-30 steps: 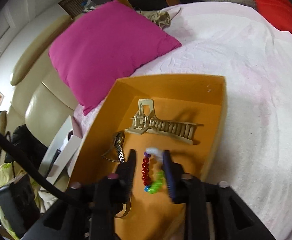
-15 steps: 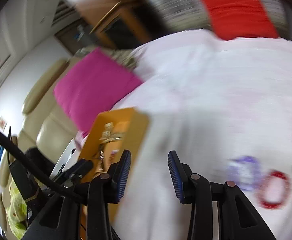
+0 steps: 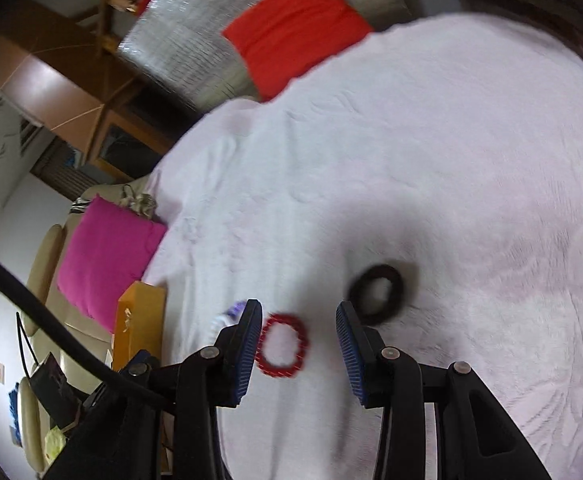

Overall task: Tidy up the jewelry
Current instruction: 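Grasp the white bead bracelet with the left tool while the right grasps the purple bead bracelet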

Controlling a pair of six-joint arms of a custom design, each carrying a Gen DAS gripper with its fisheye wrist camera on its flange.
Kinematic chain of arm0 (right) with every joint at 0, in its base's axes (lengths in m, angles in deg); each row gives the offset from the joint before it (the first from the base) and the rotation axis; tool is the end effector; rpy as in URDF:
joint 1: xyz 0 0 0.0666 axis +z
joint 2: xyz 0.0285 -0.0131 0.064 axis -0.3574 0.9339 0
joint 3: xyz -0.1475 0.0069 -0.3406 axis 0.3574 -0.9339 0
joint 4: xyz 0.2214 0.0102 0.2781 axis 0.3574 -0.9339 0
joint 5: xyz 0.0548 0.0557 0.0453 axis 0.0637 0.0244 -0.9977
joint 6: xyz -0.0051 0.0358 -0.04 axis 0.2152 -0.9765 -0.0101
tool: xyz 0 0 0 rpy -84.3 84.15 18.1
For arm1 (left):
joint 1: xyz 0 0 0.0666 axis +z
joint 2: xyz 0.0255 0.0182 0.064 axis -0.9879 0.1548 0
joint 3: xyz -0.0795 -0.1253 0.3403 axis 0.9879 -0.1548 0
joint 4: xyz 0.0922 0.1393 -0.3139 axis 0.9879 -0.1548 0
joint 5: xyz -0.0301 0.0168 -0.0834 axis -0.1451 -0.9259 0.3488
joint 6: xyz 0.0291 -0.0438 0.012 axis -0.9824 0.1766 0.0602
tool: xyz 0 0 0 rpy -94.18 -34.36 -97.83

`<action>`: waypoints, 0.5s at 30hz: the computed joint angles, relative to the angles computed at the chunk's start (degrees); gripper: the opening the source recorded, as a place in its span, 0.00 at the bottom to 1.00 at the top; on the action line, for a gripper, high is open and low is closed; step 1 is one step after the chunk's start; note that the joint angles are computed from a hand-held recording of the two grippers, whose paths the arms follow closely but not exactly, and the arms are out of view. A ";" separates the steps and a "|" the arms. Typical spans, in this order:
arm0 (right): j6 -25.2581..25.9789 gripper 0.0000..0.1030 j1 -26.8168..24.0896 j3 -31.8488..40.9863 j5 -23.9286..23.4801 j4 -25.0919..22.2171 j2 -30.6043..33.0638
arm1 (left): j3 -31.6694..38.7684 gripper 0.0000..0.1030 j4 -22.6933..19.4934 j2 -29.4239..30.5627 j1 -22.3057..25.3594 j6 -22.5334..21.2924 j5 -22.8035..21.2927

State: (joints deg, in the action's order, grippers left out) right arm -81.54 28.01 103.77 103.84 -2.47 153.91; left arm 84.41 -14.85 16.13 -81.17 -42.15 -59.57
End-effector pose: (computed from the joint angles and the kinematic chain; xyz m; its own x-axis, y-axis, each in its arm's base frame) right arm 0.2814 0.3019 0.4323 -0.6128 0.6812 -0.4005 0.3890 0.7012 0.5975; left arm 0.3910 -0.0170 0.4314 -0.6229 0.4224 -0.6585 0.6131 0.7864 -0.0754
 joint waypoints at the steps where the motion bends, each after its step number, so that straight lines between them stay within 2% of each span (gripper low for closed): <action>1: -0.01 0.41 -0.08 -0.88 -0.56 0.56 -0.26 | 0.29 0.35 -0.87 0.59 -0.81 0.07 -0.56; 5: 1.23 0.41 -0.06 -1.67 -2.57 0.17 -0.20 | 0.72 0.37 -3.01 2.41 -2.23 1.77 -1.86; 8: 2.21 0.41 -0.32 -3.18 -4.31 3.15 -0.36 | 2.06 0.37 -4.30 4.32 -2.31 3.33 -0.04; 13: 3.40 0.41 -0.81 -3.32 -6.32 4.66 1.16 | 4.43 0.36 -6.48 7.23 -1.32 5.11 3.25; 15: 3.86 0.41 -0.92 -3.12 -6.89 5.12 1.69 | 4.57 0.36 -6.46 7.70 -1.52 5.09 3.31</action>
